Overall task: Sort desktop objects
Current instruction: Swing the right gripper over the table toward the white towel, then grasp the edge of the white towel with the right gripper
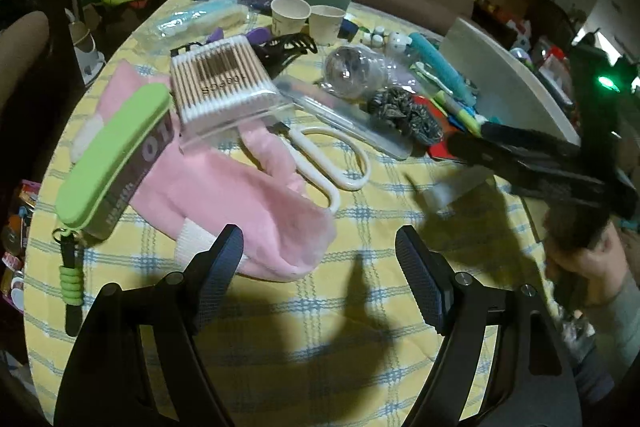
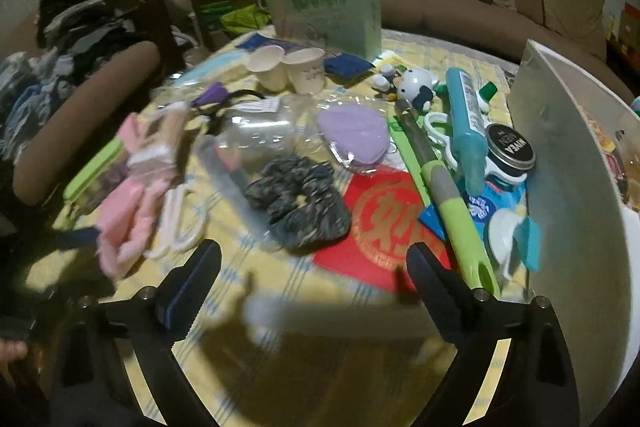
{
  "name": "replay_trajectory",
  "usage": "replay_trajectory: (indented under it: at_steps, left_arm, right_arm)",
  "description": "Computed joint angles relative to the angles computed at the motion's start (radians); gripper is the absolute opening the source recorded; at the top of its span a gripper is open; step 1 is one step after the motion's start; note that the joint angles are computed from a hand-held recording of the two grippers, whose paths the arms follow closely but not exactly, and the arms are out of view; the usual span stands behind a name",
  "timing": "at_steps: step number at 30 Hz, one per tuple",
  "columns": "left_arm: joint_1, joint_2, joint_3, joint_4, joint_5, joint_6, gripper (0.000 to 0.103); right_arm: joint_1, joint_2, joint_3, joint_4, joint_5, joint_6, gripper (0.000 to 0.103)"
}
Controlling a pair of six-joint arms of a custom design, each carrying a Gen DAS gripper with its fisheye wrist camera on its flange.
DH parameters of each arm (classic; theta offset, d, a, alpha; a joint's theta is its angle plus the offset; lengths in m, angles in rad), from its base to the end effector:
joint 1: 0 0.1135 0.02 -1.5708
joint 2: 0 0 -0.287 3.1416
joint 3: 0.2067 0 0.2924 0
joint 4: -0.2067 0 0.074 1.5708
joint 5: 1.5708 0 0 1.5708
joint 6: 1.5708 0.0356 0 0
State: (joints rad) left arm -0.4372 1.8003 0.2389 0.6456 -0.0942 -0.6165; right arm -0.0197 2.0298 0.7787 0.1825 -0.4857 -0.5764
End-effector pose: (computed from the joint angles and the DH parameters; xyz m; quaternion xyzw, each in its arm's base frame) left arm 0.1959 -0.0879 0.0206 -0.0998 0.9406 -0.1230 0.3002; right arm 0.3451 0.0098 0.0255 -0.3158 0.8876 0.1518 0.2989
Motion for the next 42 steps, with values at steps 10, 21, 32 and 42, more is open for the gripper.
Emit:
replay_trajectory:
  at_steps: [10,21,32,42]
  left_arm:
    - [-0.116,-0.179,-0.017,-0.080,-0.032,-0.043,0.083]
    - [-0.568,-0.103,0.317,-0.243,-0.078,-0.216,0.096]
    - [-0.780,0.366,0.950,-0.470,-0.101,-0.312,0.103]
    - [-0.781,0.584,1.285,-0.723,-0.107,-0.354,0.103]
  right_arm:
    - [-0.021,0.031,0.055,-0.055,0.009,0.007,0.080]
    - [-0.778,-0.222,0.257,-1.013,-0.284,-0.904,0.089]
    - [-1.116,0.255,0.886,-1.128,-0.197,-0.834,0.092]
    - [-1.119,0.533,1.250,-1.236,-0.072,-0.674,0.092]
